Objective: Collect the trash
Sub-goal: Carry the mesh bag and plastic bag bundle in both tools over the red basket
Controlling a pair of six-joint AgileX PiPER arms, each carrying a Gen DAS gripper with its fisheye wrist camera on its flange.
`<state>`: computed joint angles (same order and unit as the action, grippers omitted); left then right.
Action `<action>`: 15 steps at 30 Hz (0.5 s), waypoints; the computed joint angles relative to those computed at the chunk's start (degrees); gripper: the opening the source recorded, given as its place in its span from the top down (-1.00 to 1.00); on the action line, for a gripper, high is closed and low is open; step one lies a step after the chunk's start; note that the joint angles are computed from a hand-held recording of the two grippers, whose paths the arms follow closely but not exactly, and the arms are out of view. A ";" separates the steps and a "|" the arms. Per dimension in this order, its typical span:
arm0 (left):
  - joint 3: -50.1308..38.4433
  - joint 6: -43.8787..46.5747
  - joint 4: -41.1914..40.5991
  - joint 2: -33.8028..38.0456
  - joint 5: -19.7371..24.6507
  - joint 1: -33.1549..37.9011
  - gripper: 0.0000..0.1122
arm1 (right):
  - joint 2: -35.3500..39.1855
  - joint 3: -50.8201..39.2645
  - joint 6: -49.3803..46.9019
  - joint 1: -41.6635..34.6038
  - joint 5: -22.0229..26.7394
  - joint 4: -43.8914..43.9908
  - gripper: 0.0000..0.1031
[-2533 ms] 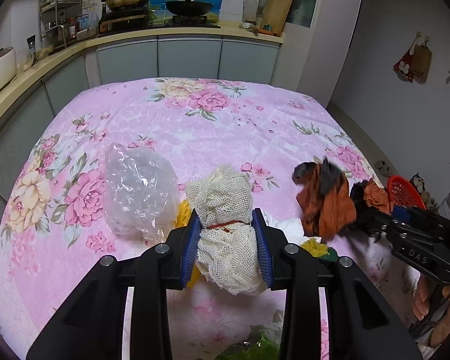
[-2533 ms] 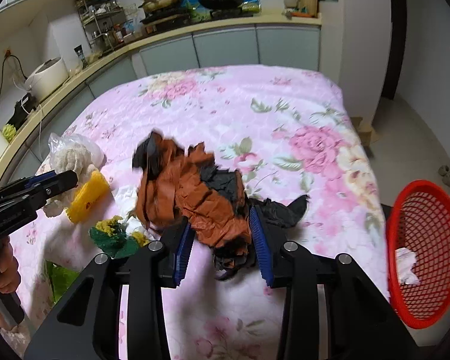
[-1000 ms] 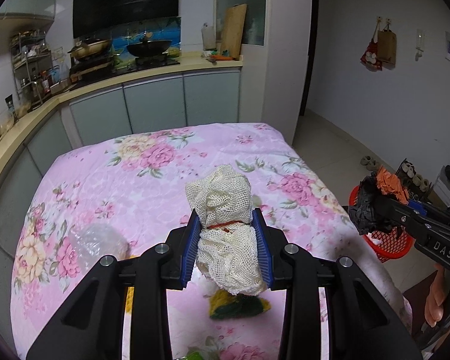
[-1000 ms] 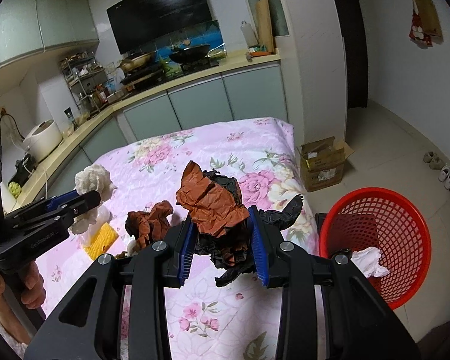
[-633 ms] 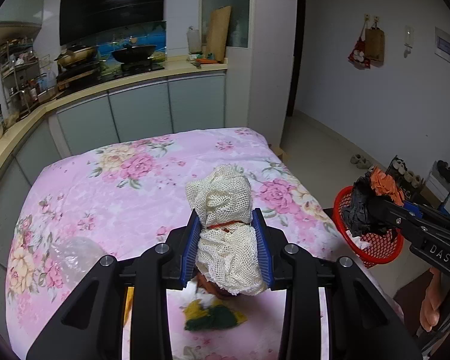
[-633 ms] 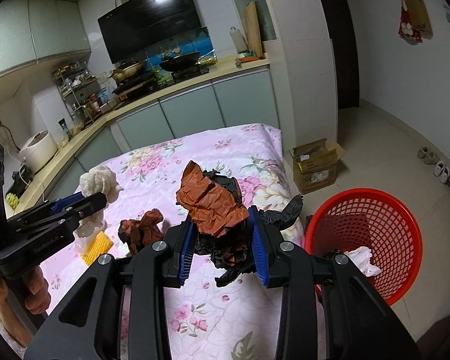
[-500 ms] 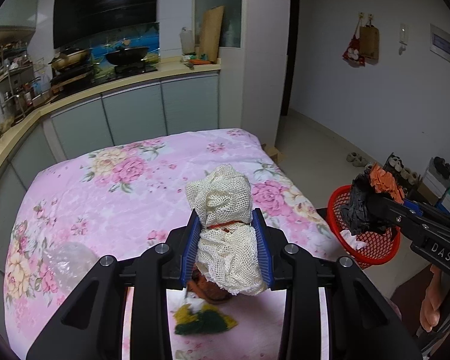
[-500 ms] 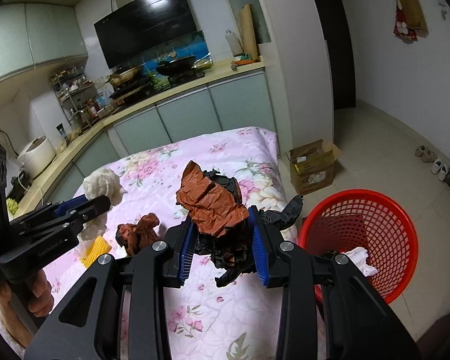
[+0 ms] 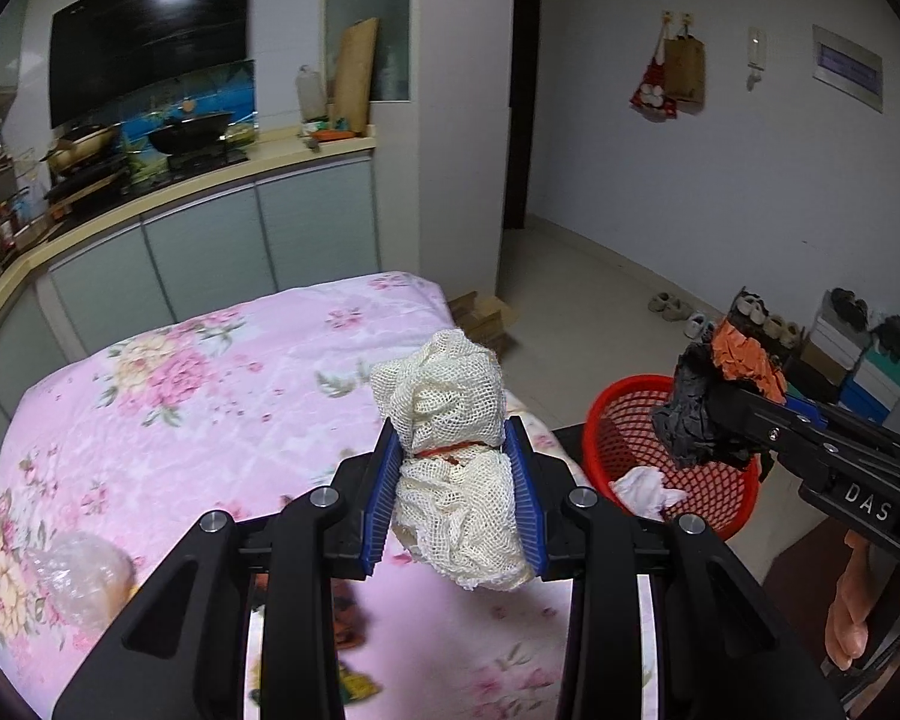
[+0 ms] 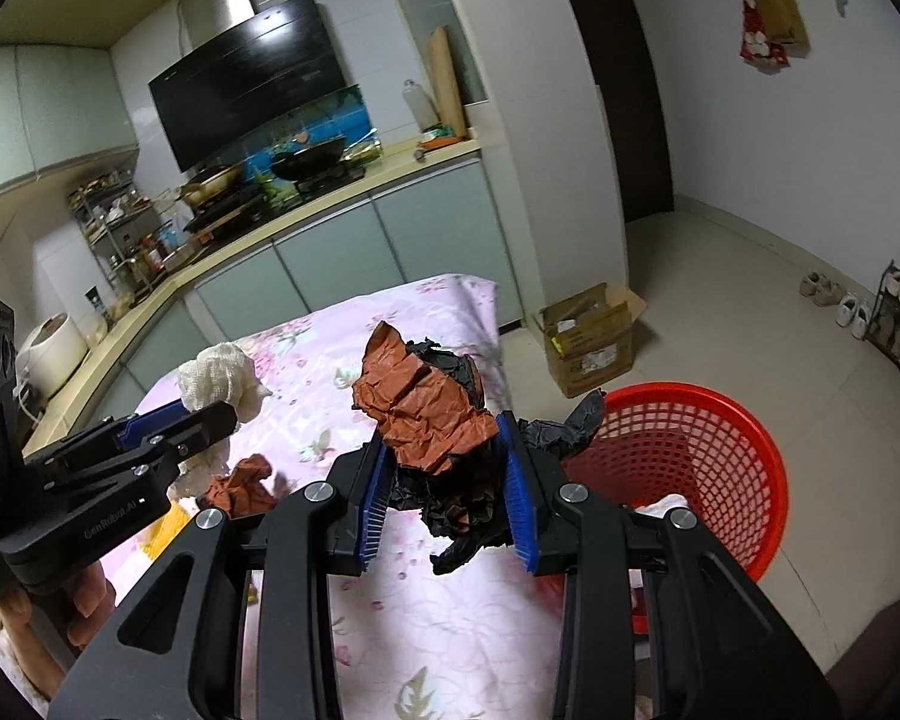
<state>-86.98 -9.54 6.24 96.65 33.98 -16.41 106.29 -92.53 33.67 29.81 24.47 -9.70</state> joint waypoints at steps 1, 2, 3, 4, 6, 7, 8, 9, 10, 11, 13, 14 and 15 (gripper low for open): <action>-0.53 0.03 -0.02 0.48 0.13 -0.44 0.41 | -0.17 0.12 0.74 -0.02 0.11 -0.61 0.36; -0.98 0.13 -0.11 0.88 0.22 -0.79 0.41 | -0.51 0.63 1.30 -0.24 -0.05 -1.06 0.36; -1.99 0.46 -0.45 1.73 0.45 -1.39 0.41 | -0.86 1.12 1.86 -0.54 -0.17 -1.53 0.36; -2.66 0.54 -0.56 2.32 0.58 -1.91 0.41 | -1.20 1.60 2.41 -0.83 -0.28 -1.94 0.36; -4.07 0.70 -0.57 3.50 0.93 -2.94 0.41 | -1.81 2.53 3.71 -1.37 -0.48 -2.97 0.36; -4.80 0.88 -0.62 4.10 1.11 -3.43 0.41 | -1.90 2.64 4.15 -1.51 -0.45 -3.31 0.36; -5.82 0.96 -0.53 4.92 1.43 -4.11 0.41 | -2.11 2.87 4.69 -1.73 -0.41 -3.73 0.36; -6.43 0.99 -0.43 5.44 1.58 -4.57 0.41 | -2.35 3.29 5.46 -2.06 -0.43 -4.37 0.36; -7.32 1.22 -0.49 6.18 1.85 -5.16 0.41 | -2.60 3.70 6.05 -2.37 -0.47 -4.80 0.36; -7.85 1.34 -0.51 6.67 1.99 -5.60 0.41 | -2.86 4.24 6.54 -2.60 -0.64 -5.18 0.36; -9.17 1.58 -0.49 7.89 2.23 -6.61 0.41 | -3.37 5.14 7.84 -3.22 -0.70 -6.22 0.36; -9.83 1.86 -0.69 8.49 2.33 -6.96 0.41 | -3.51 5.39 8.31 -3.52 -0.61 -6.51 0.36; -10.72 2.06 -0.82 9.29 2.53 -7.48 0.41 | -3.60 5.67 8.86 -3.91 -0.53 -6.81 0.36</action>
<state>-97.70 -7.49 5.42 105.94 36.51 -23.89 102.69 -86.86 42.54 25.90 23.93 -16.51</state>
